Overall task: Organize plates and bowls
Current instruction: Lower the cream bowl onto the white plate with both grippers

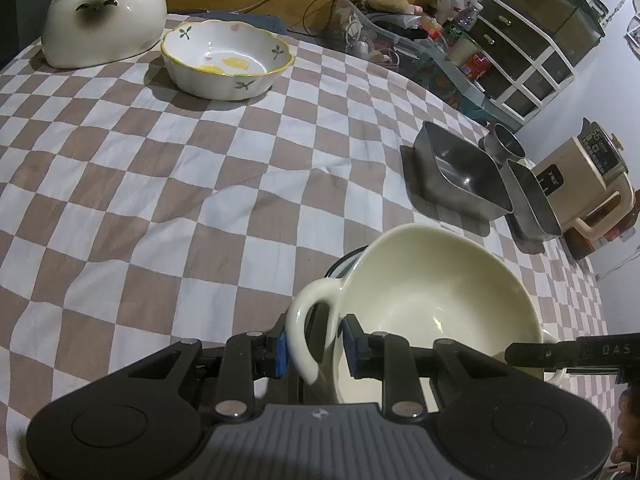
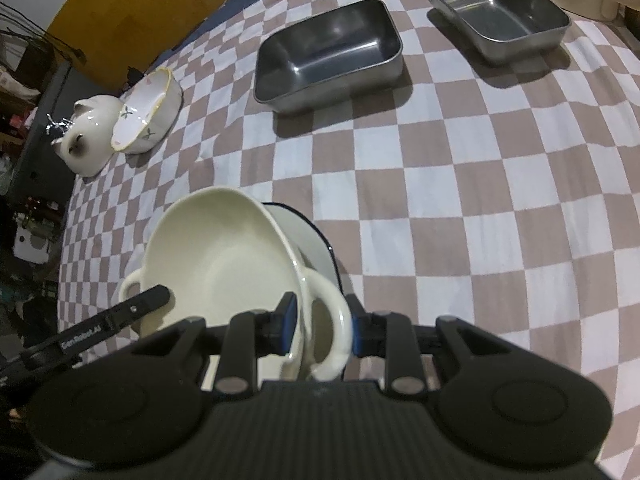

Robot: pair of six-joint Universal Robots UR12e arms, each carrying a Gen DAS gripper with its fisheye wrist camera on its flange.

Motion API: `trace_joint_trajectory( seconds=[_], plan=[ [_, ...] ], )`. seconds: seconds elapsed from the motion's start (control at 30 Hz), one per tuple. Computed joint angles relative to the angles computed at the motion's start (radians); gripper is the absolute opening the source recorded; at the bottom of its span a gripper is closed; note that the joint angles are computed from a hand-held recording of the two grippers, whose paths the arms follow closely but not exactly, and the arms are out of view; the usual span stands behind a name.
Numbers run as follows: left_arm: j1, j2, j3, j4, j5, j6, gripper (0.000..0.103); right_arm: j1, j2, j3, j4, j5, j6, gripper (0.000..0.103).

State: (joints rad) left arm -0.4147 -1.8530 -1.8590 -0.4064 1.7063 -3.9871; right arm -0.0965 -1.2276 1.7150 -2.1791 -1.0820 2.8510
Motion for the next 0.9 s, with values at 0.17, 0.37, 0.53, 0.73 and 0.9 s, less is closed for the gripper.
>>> trace_joint_trajectory(
  seconds=[0.17,0.37,0.53,0.73,0.9],
  plan=[
    [-0.003,0.0,0.006,-0.012,0.006,0.015,0.028,0.007,0.002,-0.007,0.011,-0.036,0.011,0.032],
    [-0.003,0.0,0.01,-0.035,-0.006,0.015,0.027,0.008,0.006,-0.014,0.03,-0.043,0.009,0.032],
    [-0.003,0.004,0.008,-0.037,-0.014,0.022,0.028,0.004,0.009,-0.017,0.049,-0.048,0.003,0.032],
    [-0.004,0.008,0.005,-0.038,-0.023,0.023,0.028,0.017,0.008,-0.016,0.027,-0.09,-0.013,0.039],
    [-0.006,0.01,0.004,-0.042,-0.022,0.022,0.028,0.023,0.008,-0.013,0.018,-0.105,-0.018,0.046]
  ],
)
